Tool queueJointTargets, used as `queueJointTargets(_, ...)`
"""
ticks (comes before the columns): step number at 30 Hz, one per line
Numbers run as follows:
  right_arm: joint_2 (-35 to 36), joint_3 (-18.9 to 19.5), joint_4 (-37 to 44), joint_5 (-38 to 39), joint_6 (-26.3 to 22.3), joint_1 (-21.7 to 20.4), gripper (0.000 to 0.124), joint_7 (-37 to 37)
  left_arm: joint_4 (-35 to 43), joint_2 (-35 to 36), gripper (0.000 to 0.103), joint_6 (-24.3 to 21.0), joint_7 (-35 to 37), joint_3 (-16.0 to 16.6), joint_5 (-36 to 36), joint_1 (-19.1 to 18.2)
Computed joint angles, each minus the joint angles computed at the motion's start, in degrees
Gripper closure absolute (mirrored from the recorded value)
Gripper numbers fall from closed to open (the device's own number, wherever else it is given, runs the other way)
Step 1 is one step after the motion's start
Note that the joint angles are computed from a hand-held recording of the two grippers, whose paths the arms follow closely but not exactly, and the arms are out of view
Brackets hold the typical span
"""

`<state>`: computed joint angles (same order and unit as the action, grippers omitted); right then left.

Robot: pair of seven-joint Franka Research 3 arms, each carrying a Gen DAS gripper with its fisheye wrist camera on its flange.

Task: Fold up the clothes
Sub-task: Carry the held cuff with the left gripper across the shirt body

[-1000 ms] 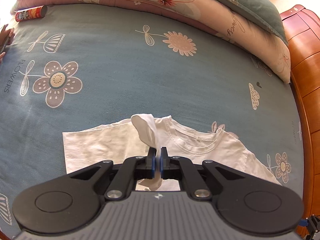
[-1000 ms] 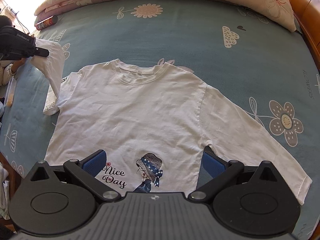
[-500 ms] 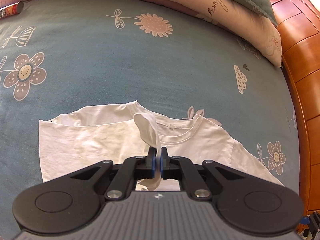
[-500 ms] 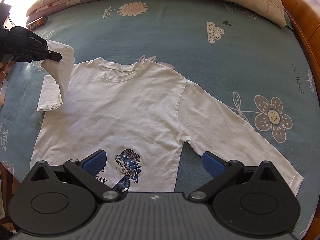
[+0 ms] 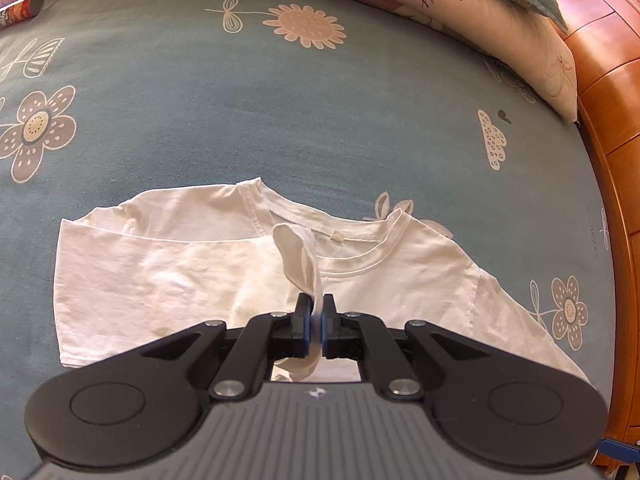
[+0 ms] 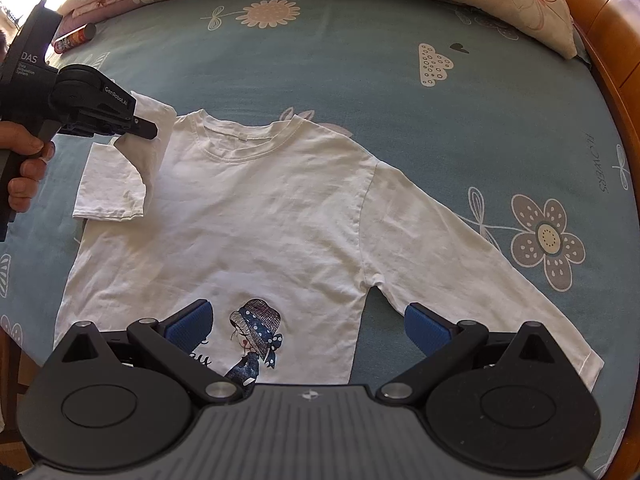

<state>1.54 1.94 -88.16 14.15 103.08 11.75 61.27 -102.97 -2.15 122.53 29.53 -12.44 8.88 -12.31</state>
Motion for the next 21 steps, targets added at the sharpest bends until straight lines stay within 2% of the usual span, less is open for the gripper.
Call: queueJointTargets(21, 0.6, -0.4, -0.5, -1.5, 0.6, -0.4, 0.021, 1.5, 5.1, 6.8, 0.100, -0.9, 4.0, -0.3, -0.1, -1.1)
